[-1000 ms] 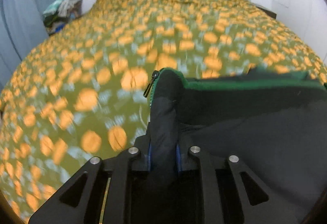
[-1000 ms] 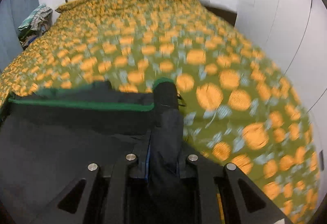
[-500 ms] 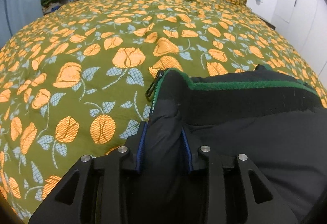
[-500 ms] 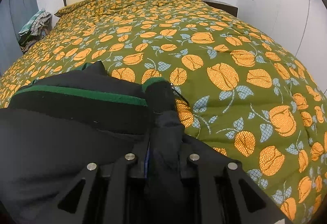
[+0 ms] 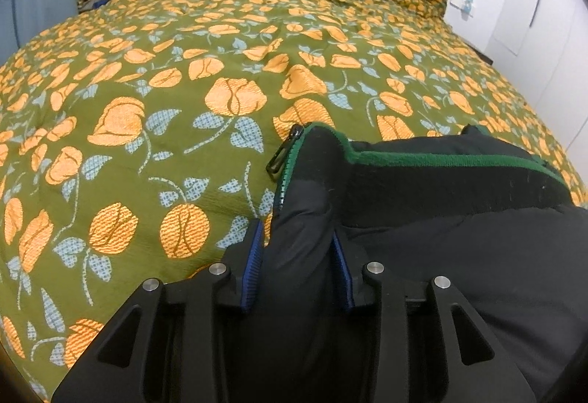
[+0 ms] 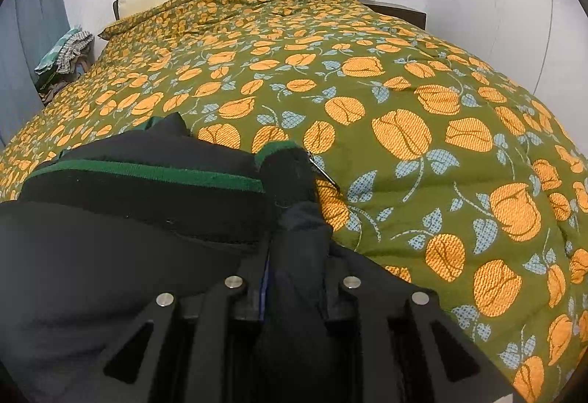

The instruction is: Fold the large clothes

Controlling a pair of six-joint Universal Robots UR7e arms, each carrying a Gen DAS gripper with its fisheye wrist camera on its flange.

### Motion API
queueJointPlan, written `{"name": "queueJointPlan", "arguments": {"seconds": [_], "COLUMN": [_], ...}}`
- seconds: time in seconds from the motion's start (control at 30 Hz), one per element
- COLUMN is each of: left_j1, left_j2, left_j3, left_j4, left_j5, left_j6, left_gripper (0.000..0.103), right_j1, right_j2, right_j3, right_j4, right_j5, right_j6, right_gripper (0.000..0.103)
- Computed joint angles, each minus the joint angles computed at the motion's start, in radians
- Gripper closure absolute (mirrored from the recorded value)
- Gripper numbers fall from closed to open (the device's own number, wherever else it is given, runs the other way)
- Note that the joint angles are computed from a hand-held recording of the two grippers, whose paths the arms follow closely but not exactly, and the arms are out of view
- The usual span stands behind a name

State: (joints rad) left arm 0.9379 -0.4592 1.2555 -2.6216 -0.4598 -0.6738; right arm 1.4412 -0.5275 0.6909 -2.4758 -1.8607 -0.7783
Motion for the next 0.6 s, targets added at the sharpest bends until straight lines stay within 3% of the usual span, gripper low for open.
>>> {"name": "queueJointPlan", "arguments": {"seconds": [0.4, 0.6], "left_j1": [0.001, -0.001], "left_j2": [-0.001, -0.002], "left_j3": [0.003, -0.014], "left_j4": [-0.005, 0.076], "left_j5": [-0.002, 0.015], "left_j6": [0.002, -0.044], "left_gripper": [0.065, 0.062], "right_j1": [-0.006, -0.006], "right_j2": [-0.003, -0.006], "right_j3": [0.003, 0.005], "right_j4": [0.004, 0.008], "right_j5": [0.020, 0.019], "right_j6": [0.013, 0.017], "right_gripper": [0.082, 0.082]}}
